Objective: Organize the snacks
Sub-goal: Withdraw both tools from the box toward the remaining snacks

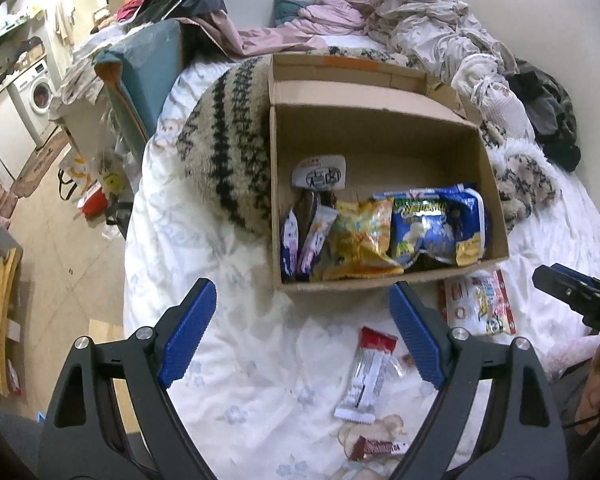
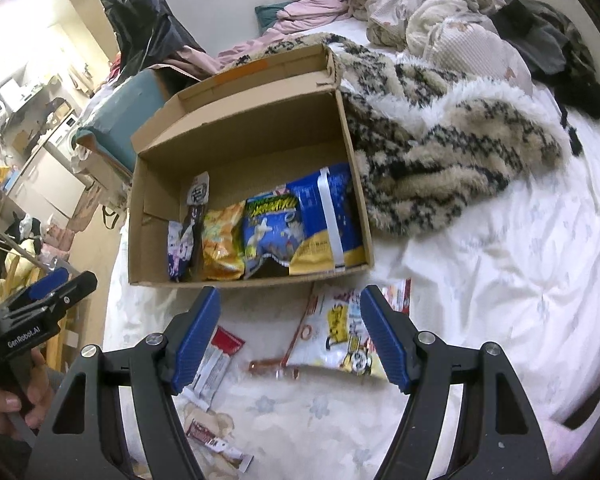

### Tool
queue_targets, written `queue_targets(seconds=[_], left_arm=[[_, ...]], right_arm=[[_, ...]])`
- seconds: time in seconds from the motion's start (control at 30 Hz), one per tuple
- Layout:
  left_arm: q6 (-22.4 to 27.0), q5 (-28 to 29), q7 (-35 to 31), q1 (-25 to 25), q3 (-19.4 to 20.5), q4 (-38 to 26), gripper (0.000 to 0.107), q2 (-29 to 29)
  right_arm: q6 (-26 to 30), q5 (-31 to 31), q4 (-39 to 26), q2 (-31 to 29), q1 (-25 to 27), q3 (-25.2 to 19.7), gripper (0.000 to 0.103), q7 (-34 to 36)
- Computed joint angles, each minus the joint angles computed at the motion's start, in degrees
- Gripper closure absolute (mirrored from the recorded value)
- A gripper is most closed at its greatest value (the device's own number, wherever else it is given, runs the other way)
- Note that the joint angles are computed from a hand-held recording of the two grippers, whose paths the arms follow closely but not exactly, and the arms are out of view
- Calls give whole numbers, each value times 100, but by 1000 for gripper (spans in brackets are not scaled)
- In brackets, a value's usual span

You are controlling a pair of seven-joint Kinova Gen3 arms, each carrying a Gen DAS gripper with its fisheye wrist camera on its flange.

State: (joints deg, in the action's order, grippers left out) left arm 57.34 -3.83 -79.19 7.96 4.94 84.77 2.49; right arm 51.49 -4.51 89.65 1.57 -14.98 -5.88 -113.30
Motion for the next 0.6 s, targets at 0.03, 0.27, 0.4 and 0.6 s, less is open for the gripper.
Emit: queue_targets(seconds=[0.03,0.27,0.4,0.6], left_arm=[[22,15,3,2,2,25,22,-12],[466,222,17,-31,-16,32,22,125],[1010,347,100,-32,-25,-95,22,440],[1453,469,-24,96,42,-215,22,961]], right_arm=[[14,-13,16,-13,-1,-1,28,-19],[20,-475,252,-78,102,60,28,-125],[124,-728,290,32,177,95,28,-205],[206,-898,246,212,266,129,28,-263]])
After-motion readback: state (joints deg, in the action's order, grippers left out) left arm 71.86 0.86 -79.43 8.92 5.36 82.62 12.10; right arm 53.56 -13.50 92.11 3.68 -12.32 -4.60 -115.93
